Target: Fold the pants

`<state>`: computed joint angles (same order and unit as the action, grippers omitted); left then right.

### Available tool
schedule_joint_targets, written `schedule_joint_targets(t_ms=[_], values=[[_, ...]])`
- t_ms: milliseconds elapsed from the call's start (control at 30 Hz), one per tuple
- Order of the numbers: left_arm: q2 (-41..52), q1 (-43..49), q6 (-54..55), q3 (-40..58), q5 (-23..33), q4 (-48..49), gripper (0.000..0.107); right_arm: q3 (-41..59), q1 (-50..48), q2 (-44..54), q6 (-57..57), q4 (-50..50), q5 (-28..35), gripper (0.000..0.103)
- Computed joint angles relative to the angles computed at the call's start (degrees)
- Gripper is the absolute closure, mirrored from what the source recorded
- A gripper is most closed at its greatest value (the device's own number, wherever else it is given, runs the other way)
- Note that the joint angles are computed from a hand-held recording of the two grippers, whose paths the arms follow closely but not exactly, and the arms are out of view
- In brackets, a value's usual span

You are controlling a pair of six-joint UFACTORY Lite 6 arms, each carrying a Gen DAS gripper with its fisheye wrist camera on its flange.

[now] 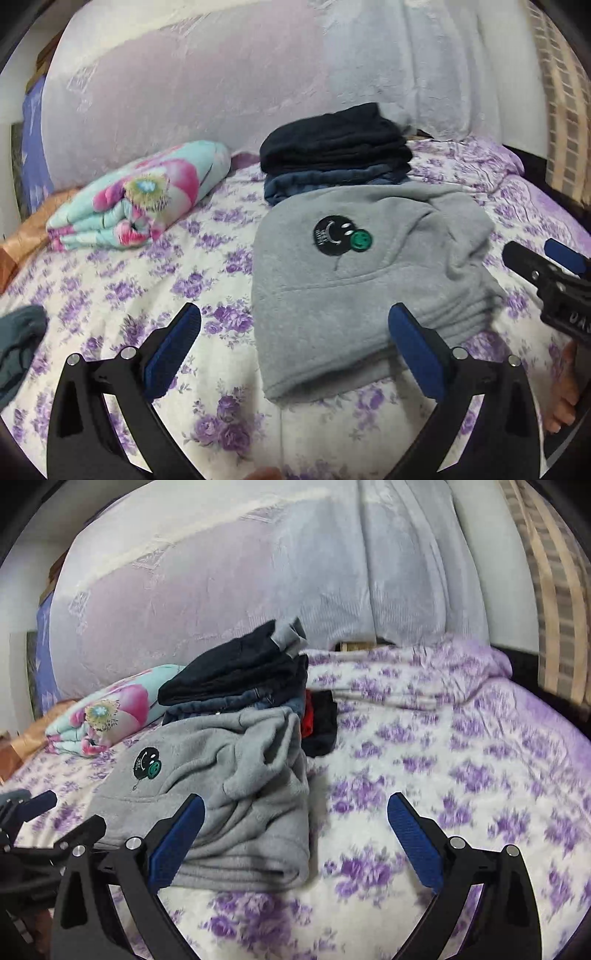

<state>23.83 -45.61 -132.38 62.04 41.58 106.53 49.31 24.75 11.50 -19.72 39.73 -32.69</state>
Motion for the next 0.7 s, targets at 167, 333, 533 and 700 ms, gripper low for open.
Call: schedule_joint_targets(t_ms=[167,333,533,700], values=[[2.3,-0.6,4.2,3.3,-0.2,-2.4,0.008,1.7,-0.1,1.3,-0.8,0.7,4.9,0.004],[2.5,1.3,4.2,3.8,-3.5,-2.5,0.008,4.2,1.1,3.4,-3.4,2.0,8.7,0.004],[3.0,-0.1,5.6,4.0,-1.7,-3.2,0.008,3.9,2.4,3.2,-5.1,3.2,7.7,0.004],[2.7,-0.2,5.2,3.6,-1.6,-2.8,0.008,3.6,2.5,3.0,-5.6,4.0,7.3,0.003]])
